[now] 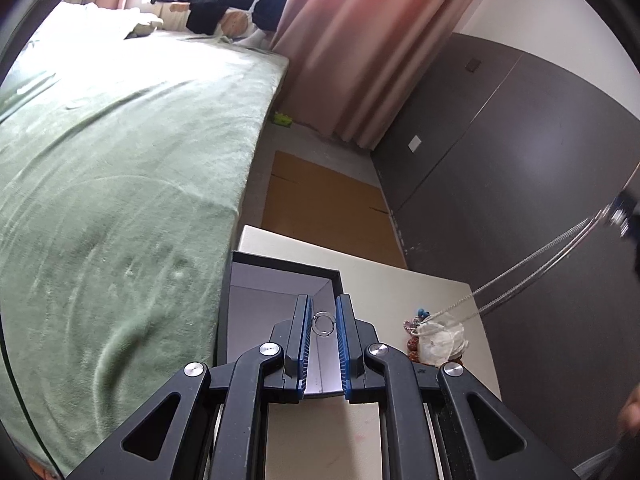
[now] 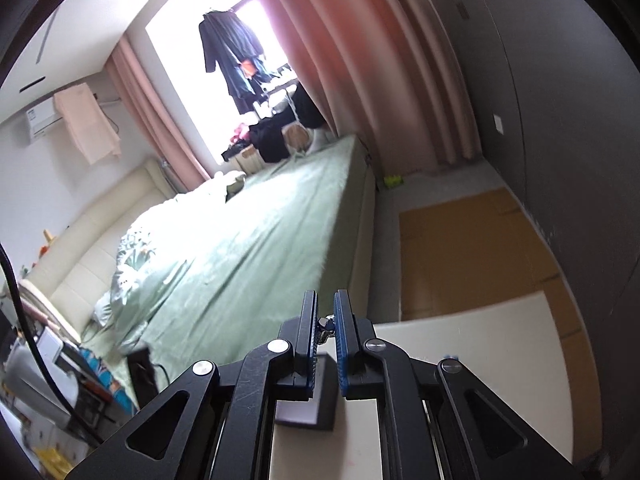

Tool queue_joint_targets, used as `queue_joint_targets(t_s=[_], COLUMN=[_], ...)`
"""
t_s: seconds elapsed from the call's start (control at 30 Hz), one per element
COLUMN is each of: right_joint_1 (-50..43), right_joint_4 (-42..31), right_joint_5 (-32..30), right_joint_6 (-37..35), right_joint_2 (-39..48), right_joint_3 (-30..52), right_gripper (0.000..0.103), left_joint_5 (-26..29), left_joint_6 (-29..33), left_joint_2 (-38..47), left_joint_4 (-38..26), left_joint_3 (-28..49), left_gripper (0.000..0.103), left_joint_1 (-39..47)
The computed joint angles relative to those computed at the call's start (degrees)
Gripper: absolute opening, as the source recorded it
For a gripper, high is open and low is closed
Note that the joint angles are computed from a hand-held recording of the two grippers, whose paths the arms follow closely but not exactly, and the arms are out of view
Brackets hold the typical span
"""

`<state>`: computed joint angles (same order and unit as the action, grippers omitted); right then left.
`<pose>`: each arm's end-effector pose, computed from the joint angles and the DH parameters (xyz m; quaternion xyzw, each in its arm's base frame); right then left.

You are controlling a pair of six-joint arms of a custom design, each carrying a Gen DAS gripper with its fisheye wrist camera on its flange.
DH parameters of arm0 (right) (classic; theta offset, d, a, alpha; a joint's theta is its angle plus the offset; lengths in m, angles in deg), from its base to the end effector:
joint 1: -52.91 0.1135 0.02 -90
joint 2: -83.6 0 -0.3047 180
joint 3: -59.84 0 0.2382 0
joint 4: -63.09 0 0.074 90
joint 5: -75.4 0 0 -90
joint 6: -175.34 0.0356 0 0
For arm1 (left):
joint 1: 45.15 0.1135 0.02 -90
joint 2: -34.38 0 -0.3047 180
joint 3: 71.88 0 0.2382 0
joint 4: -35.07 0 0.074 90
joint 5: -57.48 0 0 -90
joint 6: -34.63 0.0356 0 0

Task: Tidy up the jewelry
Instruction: 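Carry the ring over the black box and open the left gripper while the right lifts the chain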

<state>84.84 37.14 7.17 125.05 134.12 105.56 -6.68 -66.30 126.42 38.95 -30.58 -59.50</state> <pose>0.1391 0.0711 0.2740 0.1510 0.8453 0.1510 0.4897 0.2423 -0.0780 0.1562 0.1092 0.9036 -0.2813 0.3041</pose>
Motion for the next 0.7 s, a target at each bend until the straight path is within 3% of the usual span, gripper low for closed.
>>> queue_joint_targets(t_s=[0.23, 0.27, 0.37, 0.4, 0.53, 0.7], right_joint_1=[3.76, 4.11, 5.31, 6.09, 8.15, 10.07], right_joint_4=[-4.83, -5.22, -5.75, -5.72, -5.02, -5.30], right_joint_5=[5.42, 5.79, 6.60, 7.11, 8.62, 10.12], right_joint_6=[-2.53, -2.97, -4.11, -4.22, -5.11, -5.89], right_joint_2=[2.88, 3.60, 5.59, 6.17, 9.16, 12.39], right_joint_3=[9.77, 11.24, 14.55, 15.20, 18.02, 22.22], right_gripper=[0.009, 0.009, 0.009, 0.009, 0.009, 0.009], left_joint_5=[1.25, 2.06, 5.69, 5.97, 9.00, 8.87], left_joint_6=[0.31, 0.42, -0.90, -1.67, -1.58, -0.14], left_joint_2=[5.25, 5.92, 7.07, 6.74, 5.57, 4.05], left_joint_4=[-4.09, -5.05, -4.22, -3.20, -3.48, -4.53], left_joint_3=[5.07, 5.90, 6.27, 5.82, 5.75, 5.64], left_gripper=[0.015, 0.022, 0.058, 0.063, 0.063, 0.063], left_joint_1=[0.01, 0.49, 3.37, 4.26, 7.92, 10.99])
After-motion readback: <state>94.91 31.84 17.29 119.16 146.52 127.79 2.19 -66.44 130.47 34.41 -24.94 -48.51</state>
